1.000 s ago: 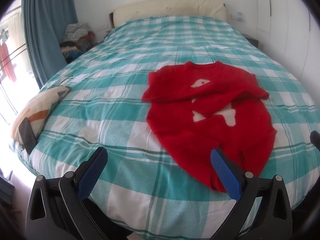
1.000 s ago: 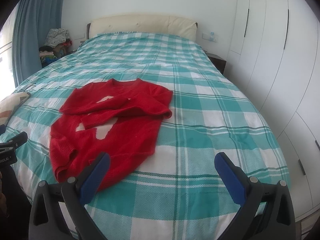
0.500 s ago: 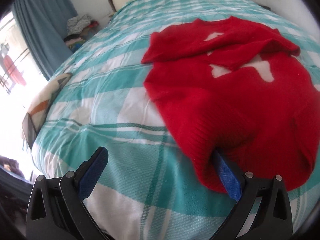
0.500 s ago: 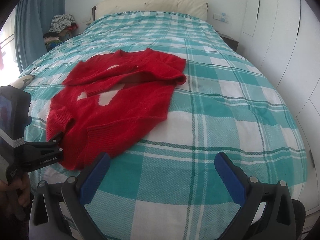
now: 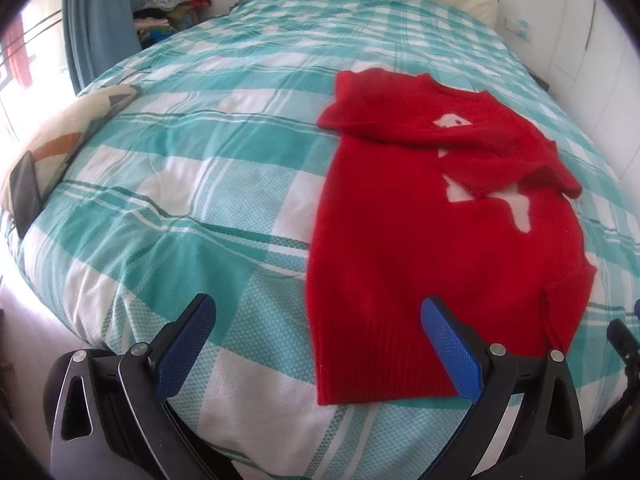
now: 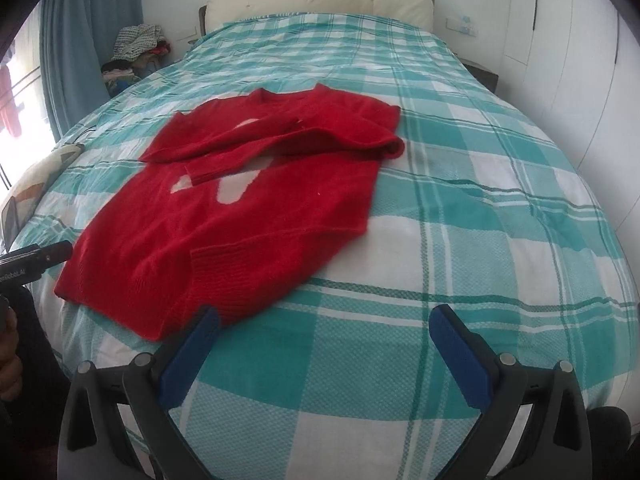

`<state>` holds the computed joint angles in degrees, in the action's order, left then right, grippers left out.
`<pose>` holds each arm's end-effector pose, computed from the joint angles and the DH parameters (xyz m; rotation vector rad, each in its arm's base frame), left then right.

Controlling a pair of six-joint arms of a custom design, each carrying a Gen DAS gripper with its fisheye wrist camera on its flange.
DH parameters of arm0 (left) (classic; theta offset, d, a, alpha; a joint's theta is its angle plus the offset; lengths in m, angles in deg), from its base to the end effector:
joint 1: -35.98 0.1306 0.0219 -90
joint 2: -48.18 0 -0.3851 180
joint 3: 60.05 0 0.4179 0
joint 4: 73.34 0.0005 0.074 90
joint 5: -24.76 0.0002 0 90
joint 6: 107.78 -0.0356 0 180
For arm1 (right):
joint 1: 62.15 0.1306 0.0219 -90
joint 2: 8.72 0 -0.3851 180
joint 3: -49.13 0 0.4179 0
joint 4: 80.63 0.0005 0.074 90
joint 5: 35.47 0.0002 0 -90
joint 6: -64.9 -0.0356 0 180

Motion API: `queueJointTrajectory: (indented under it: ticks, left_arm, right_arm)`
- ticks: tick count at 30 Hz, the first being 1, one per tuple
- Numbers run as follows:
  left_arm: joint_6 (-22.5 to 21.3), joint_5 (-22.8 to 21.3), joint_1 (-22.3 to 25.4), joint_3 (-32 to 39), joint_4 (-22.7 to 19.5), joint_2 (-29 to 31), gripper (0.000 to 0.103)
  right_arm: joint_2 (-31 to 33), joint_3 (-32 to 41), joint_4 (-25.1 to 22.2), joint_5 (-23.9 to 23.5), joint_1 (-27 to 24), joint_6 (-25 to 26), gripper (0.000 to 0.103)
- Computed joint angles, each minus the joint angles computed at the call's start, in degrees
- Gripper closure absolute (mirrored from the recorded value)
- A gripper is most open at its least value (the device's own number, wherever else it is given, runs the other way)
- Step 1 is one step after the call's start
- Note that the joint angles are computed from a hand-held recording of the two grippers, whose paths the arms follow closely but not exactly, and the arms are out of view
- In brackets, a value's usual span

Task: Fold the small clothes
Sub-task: 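Move both grippers toward the hem of the red sweater, then grasp the sweater hem with the left gripper while the right gripper grasps it too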

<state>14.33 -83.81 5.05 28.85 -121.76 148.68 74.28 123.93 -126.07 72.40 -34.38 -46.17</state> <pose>0.4817 -0.2760 0.3318 -0.1369 2.5304 -0.0016 0.4056 0.2007 0.3662 -0.0168 2.4441 -0.0180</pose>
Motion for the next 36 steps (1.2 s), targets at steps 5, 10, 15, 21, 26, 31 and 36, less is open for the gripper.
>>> queueJointTrajectory:
  ticks: [5, 10, 15, 21, 26, 31, 36]
  left_arm:
    - [-0.9, 1.0, 0.3, -0.1, -1.5, 3.1, 0.001]
    - [-3.5, -1.9, 0.3, -2.5, -0.7, 0.4, 0.001]
    - [-1.1, 2.2, 2.9, -5.3, 1.3, -2.2, 0.001]
    - [-3.9, 7.2, 2.6, -4.6, 3.9, -0.9, 0.002]
    - [-7.6, 9.5, 2.1, -4.4, 3.4, -0.7, 0.055]
    - [-8.1, 11.9, 2.4, -3.0, 1.1, -0.6, 0.1]
    - [-8.8, 15.2, 2.9, -4.4, -0.1, -5.6, 0.101]
  right_arm:
    - [6.4, 3.3, 3.7, -7.1, 2.4, -0.5, 0.0]
    - [9.8, 2.2, 0.3, 1.7, 2.7, -3.5, 0.001]
    - [-3.5, -7.3, -8.2, 6.4, -1.4, -8.3, 0.001]
    - [-13.3, -15.0, 9.2, -20.4, -10.1, -6.5, 0.001]
    - [-4.2, -15.4, 21.0, -41.0, -12.6, -13.6, 0.015]
    - [-1.4, -11.1, 14.4, -36.2, -10.4, -8.0, 0.098]
    - [-7.9, -9.5, 5.0, -28.3, -10.1, -4.3, 0.099]
